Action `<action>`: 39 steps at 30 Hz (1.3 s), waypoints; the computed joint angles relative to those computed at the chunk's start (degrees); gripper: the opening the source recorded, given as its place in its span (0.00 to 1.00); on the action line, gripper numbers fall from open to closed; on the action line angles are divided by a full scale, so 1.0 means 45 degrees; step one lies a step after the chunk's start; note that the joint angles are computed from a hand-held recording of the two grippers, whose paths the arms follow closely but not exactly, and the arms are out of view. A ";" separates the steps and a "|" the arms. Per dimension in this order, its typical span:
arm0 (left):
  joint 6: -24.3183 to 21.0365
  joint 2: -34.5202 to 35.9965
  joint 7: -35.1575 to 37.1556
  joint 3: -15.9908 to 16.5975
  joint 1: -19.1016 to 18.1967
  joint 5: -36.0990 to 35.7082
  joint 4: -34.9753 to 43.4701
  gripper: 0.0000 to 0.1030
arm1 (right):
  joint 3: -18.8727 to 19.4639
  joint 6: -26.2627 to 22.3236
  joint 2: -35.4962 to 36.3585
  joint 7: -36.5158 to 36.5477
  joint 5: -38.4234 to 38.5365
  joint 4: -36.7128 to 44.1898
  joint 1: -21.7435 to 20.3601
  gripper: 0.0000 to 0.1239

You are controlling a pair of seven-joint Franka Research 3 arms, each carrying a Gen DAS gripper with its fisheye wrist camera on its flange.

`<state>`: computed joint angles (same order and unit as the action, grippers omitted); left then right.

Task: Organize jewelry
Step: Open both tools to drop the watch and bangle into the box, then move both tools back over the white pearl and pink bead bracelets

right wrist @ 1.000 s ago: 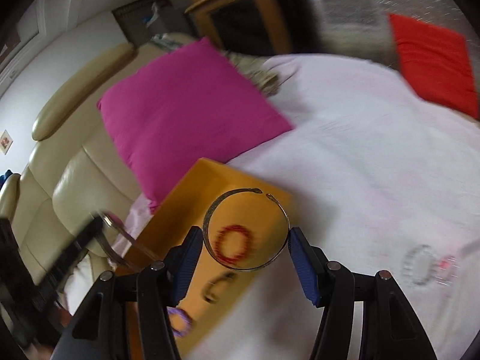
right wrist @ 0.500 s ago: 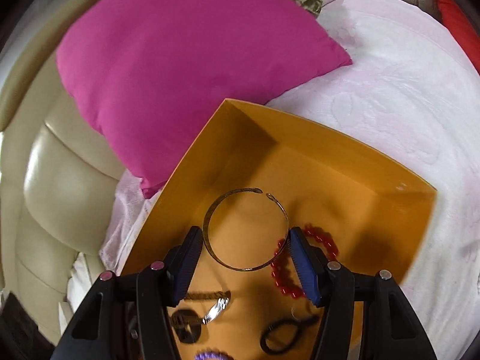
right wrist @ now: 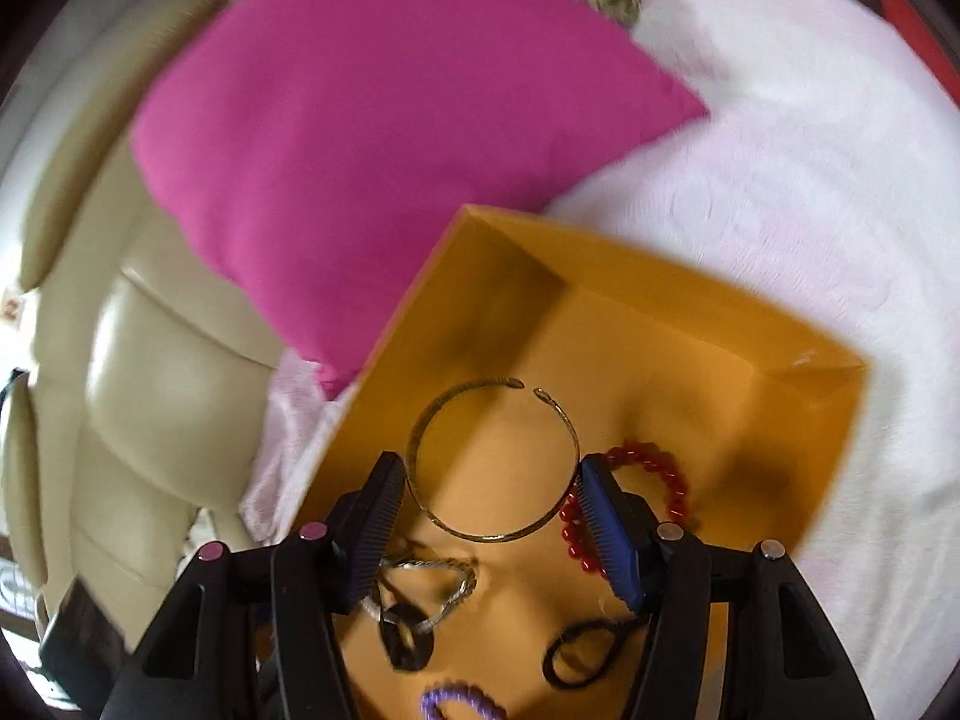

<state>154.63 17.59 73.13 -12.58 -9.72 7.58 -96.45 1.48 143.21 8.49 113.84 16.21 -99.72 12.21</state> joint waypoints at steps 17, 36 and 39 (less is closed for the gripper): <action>0.3446 -0.1324 -0.4623 0.0336 -0.2609 0.8241 -0.1315 0.64 | -0.0418 0.1480 -1.1978 0.1760 -0.1650 -1.0649 -0.4553 0.51; -0.0563 0.0985 0.1258 -0.1134 -0.3810 0.2282 0.0960 0.64 | -0.0325 0.2189 -0.9421 0.1055 -0.1451 -1.1811 -0.6123 0.30; -0.0824 0.1221 0.1154 -0.1025 -0.4029 0.2342 0.1275 0.64 | 0.0391 0.1952 -0.8826 0.1695 -0.2709 -1.1375 -0.6630 0.27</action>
